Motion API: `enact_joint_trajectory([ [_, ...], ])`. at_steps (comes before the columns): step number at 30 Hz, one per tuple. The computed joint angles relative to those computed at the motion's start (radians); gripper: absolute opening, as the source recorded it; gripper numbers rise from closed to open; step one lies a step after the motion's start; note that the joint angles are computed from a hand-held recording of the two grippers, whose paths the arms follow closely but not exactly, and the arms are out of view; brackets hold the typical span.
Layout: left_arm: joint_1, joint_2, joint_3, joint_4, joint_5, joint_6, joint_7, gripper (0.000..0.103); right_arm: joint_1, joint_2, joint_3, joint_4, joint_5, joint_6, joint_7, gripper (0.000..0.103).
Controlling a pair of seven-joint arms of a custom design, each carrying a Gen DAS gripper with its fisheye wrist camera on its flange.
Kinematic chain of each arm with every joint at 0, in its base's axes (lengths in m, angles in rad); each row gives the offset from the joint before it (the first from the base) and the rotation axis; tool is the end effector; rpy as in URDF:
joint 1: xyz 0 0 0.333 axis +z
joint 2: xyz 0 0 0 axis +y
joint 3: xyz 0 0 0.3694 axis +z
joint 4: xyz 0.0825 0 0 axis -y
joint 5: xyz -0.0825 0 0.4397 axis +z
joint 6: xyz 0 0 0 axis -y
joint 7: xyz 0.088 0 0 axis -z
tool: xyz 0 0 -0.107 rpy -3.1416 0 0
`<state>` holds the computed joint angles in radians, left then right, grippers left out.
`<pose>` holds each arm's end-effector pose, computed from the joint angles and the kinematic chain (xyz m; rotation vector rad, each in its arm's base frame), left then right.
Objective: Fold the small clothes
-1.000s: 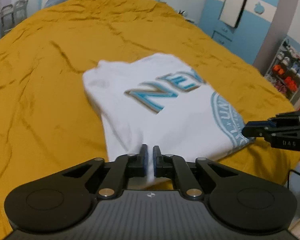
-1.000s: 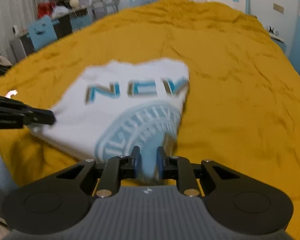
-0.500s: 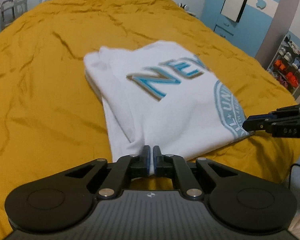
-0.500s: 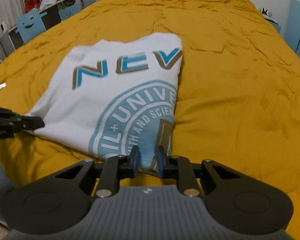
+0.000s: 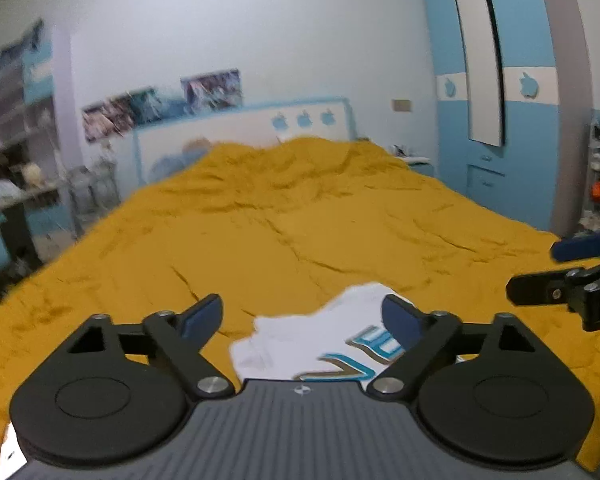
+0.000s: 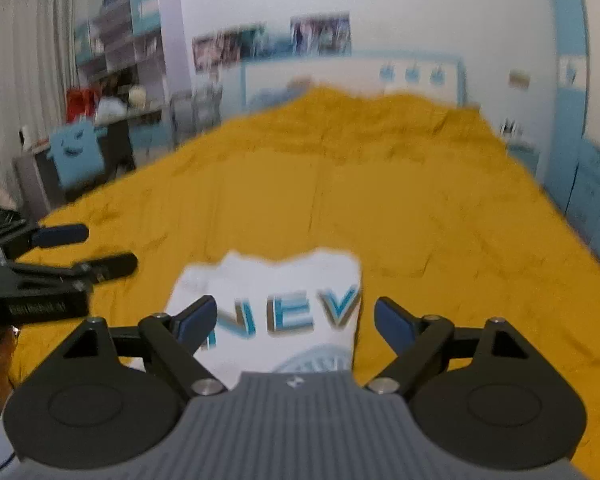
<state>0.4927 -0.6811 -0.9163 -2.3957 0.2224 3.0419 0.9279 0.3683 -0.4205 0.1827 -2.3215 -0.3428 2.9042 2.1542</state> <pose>0.4128 -0.3077 0.5982 -1.3228 1.6061 -0.9266 0.4125 0.2955 0.6472 -1.7481 1.3119 -0.6193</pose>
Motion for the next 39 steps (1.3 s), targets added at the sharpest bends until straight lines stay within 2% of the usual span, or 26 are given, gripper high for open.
enact_joint_trajectory([
  [2,0.073,-0.105,-0.074,0.013,-0.003,-0.068,-0.073,0.103,-0.099,-0.038,0.084,-0.027,-0.082,0.058,0.095,0.082],
  [4,0.112,-0.197,-0.117,0.015,0.001,-0.120,-0.131,0.103,-0.185,-0.081,0.160,-0.052,-0.142,0.085,0.196,0.082],
  [6,0.082,-0.209,-0.110,0.002,-0.005,-0.146,-0.151,0.103,-0.200,-0.112,0.185,-0.068,-0.158,0.069,0.254,0.082],
  [9,-0.011,-0.172,-0.059,-0.036,-0.030,-0.154,-0.181,0.103,-0.192,-0.164,0.201,-0.105,-0.168,0.050,0.321,0.082],
  [13,-0.103,-0.171,-0.005,-0.080,-0.033,-0.181,-0.231,0.103,-0.211,-0.240,0.261,-0.141,-0.216,-0.020,0.404,0.082],
  [15,-0.133,-0.165,0.020,-0.091,-0.014,-0.198,-0.234,0.103,-0.141,-0.243,0.218,-0.159,-0.198,-0.047,0.391,0.082],
  [18,-0.184,-0.158,0.047,-0.103,0.013,-0.230,-0.236,0.103,-0.068,-0.251,0.191,-0.171,-0.171,-0.133,0.377,0.082],
  [23,-0.266,-0.113,0.080,-0.095,0.043,-0.326,-0.250,0.103,0.000,-0.264,0.164,-0.195,-0.141,-0.203,0.382,0.082],
  [25,-0.292,-0.094,0.095,-0.096,0.053,-0.346,-0.266,0.103,0.022,-0.259,0.159,-0.195,-0.132,-0.235,0.376,0.082],
  [28,-0.328,-0.060,0.112,-0.091,0.075,-0.384,-0.281,0.103,0.057,-0.248,0.137,-0.201,-0.116,-0.234,0.360,0.082],
  [39,-0.446,-0.006,0.193,-0.098,0.165,-0.438,-0.374,0.103,0.091,-0.215,0.115,-0.190,-0.090,-0.262,0.321,0.082],
])
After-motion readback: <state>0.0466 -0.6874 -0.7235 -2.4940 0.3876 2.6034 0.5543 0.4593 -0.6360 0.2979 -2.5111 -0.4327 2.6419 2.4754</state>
